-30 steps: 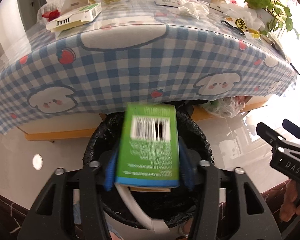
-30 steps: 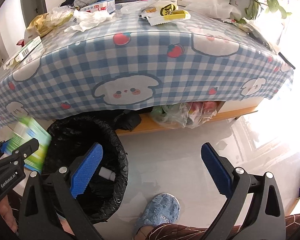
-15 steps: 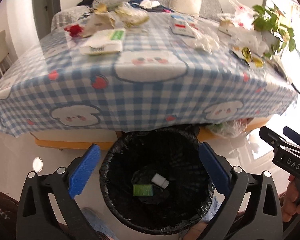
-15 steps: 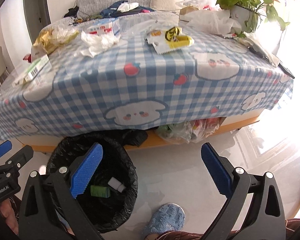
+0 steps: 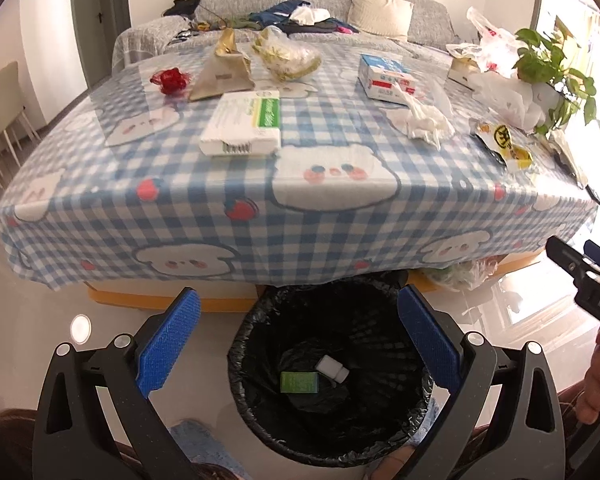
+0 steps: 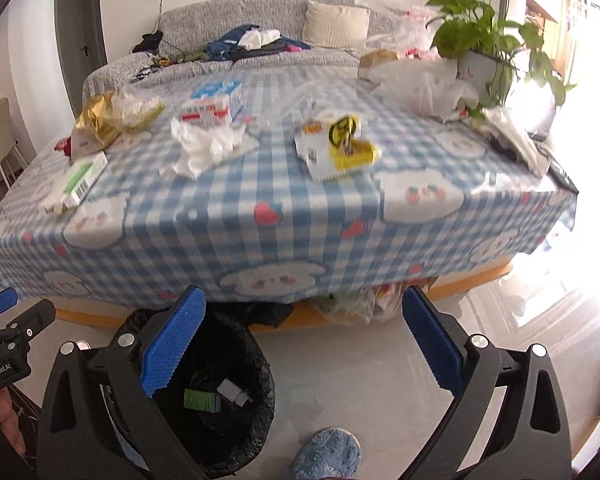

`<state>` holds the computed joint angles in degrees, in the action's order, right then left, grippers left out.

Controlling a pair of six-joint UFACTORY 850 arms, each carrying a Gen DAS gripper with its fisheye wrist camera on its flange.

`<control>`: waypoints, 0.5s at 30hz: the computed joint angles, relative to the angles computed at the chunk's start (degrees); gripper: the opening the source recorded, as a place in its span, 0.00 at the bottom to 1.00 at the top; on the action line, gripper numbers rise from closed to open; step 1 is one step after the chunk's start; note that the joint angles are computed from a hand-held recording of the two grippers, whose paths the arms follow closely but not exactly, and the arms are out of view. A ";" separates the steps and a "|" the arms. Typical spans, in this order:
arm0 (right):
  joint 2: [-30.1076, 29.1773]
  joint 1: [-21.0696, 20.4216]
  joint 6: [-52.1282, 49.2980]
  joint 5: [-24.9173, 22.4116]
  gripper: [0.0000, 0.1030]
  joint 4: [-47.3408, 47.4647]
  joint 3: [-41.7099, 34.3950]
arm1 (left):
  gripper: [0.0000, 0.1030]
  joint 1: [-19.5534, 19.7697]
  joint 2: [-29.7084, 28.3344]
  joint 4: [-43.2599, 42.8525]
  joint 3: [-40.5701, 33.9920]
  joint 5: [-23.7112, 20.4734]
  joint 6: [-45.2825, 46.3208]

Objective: Collect trash
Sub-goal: 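Open the right tool to drop the bottle while the left tool drops the green box, then grasp the Acarbose Tablets box with the left tool while the right tool grasps the yellow wrapper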

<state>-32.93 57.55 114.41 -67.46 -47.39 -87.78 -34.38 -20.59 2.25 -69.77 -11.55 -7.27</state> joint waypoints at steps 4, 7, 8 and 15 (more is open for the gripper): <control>0.87 -0.80 -1.14 -0.77 0.92 -1.26 -0.65 | 0.94 1.17 -1.10 -3.92 -3.56 -3.42 2.88; 0.98 -1.71 -3.37 -1.74 0.92 -1.77 -1.48 | 0.93 1.68 -2.51 -1.07 -6.30 -4.68 0.14; 1.21 -2.30 -4.17 -1.73 0.92 -1.77 -1.49 | 0.93 1.80 -2.89 -0.29 -7.01 -4.96 -0.67; 3.97 -5.81 -4.05 1.23 0.92 -2.17 1.55 | 0.93 3.18 -7.14 -3.39 -13.76 -7.43 2.44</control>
<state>-28.96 51.74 110.36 -66.24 -49.56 -86.23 -31.19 -27.72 -1.14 -83.53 -18.98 -4.83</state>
